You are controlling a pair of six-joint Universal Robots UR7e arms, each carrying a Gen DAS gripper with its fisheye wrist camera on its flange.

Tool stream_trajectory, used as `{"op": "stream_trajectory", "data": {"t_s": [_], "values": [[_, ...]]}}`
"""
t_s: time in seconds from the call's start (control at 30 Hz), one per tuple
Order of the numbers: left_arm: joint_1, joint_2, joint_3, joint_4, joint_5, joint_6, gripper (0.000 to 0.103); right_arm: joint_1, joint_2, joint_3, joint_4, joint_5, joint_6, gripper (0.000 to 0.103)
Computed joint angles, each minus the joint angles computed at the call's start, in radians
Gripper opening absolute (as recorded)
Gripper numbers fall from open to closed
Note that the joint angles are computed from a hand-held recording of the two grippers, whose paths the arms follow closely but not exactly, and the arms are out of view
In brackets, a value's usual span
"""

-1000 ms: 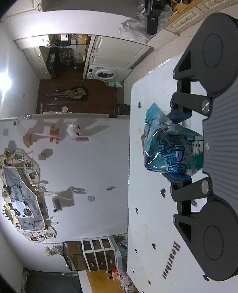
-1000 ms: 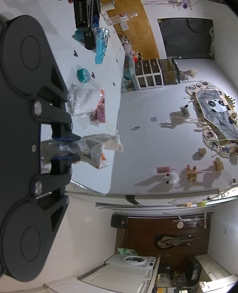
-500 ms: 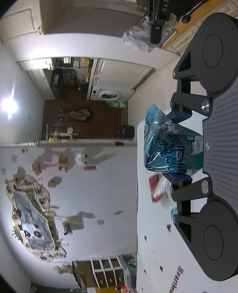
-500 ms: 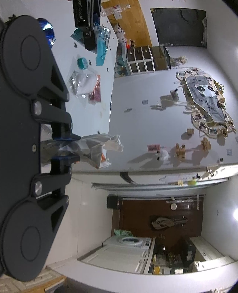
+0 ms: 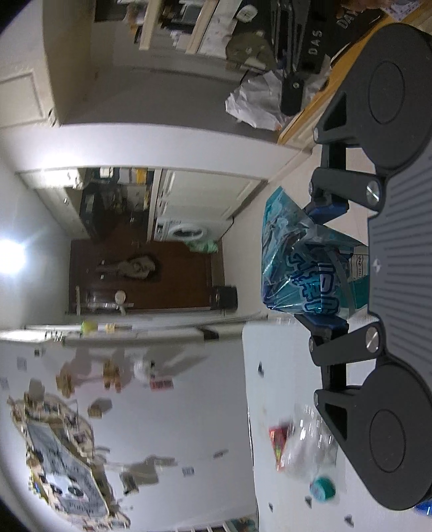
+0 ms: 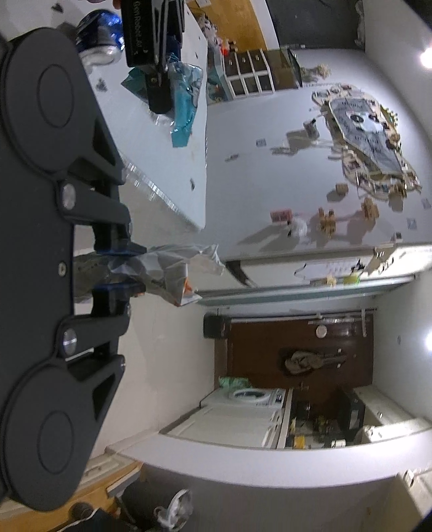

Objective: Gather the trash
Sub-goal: 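Carry the blue bag and crumpled paper with both tools over the trash bin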

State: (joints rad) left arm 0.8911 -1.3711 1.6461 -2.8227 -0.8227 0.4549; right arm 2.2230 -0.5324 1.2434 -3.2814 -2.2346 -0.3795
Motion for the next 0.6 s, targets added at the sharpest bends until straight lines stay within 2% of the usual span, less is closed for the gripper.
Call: {"op": "stream_trajectory", "data": {"t_s": [0.27, 0.6], "values": [[0.001, 0.07, 0.028, 0.027, -0.044, -0.061, 0.054, -0.045, -0.073, 0.143, -0.058, -0.035, 0.032, 0.017], [0.052, 0.171, -0.012, 0.103, -0.058, -0.111, 0.054, -0.128, -0.093, 0.228, -0.048, -0.027, 0.124, 0.017]]}}
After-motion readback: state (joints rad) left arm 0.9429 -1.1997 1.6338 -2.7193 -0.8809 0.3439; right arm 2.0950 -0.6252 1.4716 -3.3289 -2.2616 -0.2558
